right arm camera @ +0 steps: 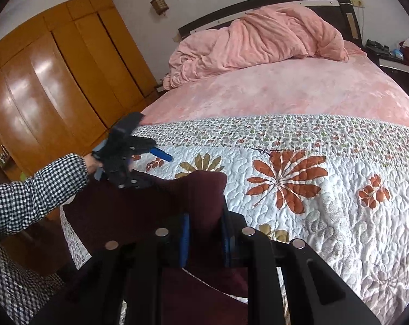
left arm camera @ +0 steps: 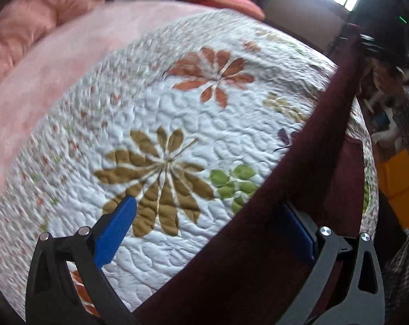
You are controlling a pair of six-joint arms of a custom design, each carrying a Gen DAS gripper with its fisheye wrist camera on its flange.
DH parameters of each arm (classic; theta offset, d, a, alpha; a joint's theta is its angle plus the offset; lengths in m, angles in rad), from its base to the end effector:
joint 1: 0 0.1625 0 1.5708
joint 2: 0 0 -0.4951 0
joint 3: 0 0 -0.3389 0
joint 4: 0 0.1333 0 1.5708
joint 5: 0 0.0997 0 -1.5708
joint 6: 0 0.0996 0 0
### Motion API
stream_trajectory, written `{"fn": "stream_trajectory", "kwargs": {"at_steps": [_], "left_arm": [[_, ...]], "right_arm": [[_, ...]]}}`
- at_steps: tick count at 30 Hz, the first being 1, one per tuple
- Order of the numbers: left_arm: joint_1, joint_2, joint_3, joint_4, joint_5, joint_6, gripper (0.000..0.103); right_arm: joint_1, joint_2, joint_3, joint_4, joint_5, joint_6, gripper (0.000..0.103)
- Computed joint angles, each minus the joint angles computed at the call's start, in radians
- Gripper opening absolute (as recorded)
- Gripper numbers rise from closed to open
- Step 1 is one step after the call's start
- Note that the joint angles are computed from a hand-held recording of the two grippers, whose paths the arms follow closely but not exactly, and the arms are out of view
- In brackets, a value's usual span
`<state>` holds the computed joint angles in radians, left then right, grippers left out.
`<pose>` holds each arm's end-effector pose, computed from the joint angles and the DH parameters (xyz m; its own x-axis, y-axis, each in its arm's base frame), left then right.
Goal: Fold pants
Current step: 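Lift the hems and carry them toward the waistband with both tools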
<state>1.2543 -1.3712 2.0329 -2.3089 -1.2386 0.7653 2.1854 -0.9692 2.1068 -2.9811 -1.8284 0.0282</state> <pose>0.0106 -0.5003 0.3533 -0.4385 0.8516 -0.2874 0.8515 0.4959 0.1702 0.4021 -0.3826 0.1972 -0.8449 -0.4792 0.2377 -0.5317 0.8006 -0.2761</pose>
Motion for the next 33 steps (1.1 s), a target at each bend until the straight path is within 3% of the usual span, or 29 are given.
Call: {"fn": "stream_trajectory", "kwargs": {"at_steps": [3, 9, 14, 17, 18, 20, 22, 23, 27, 30, 31, 33], "left_arm": [[-0.023, -0.041, 0.066, -0.105, -0.008, 0.071, 0.1], [-0.05, 0.002, 0.103, -0.19, 0.089, 0.106, 0.1], [-0.03, 0.034, 0.074, -0.144, 0.077, 0.078, 0.1], [-0.005, 0.049, 0.035, -0.039, 0.037, 0.05, 0.097], [0.005, 0.053, 0.015, 0.019, 0.021, 0.037, 0.091], [0.024, 0.066, -0.026, 0.135, -0.005, 0.001, 0.03], [0.034, 0.072, -0.036, 0.157, -0.004, -0.051, 0.019], [0.028, 0.063, -0.012, 0.116, 0.018, -0.052, 0.015], [-0.03, 0.015, 0.096, -0.076, 0.128, -0.103, 0.014], [-0.156, -0.055, 0.263, -0.293, 0.298, -0.146, 0.013], [-0.228, -0.091, 0.349, -0.373, 0.378, -0.165, 0.013], [-0.324, -0.149, 0.444, -0.413, 0.47, -0.216, 0.013]], "right_arm": [[-0.012, -0.001, 0.009, -0.01, 0.011, 0.008, 0.019], [-0.001, -0.003, 0.016, -0.03, 0.026, -0.011, 0.019], [0.001, -0.008, 0.024, -0.03, 0.027, -0.015, 0.019], [-0.004, -0.005, 0.035, -0.044, 0.026, -0.011, 0.019], [-0.007, -0.006, 0.04, -0.054, 0.029, -0.008, 0.019], [-0.017, -0.004, 0.049, -0.071, 0.036, 0.004, 0.019], [-0.018, 0.009, 0.045, -0.063, 0.016, 0.012, 0.019], [-0.019, 0.019, 0.044, -0.063, 0.005, 0.02, 0.019], [-0.03, 0.042, 0.06, -0.114, -0.022, 0.077, 0.019], [-0.032, 0.049, 0.088, -0.176, -0.044, 0.106, 0.019], [-0.03, 0.049, 0.096, -0.188, -0.051, 0.111, 0.019], [-0.018, 0.044, 0.127, -0.231, -0.072, 0.119, 0.019]]}}
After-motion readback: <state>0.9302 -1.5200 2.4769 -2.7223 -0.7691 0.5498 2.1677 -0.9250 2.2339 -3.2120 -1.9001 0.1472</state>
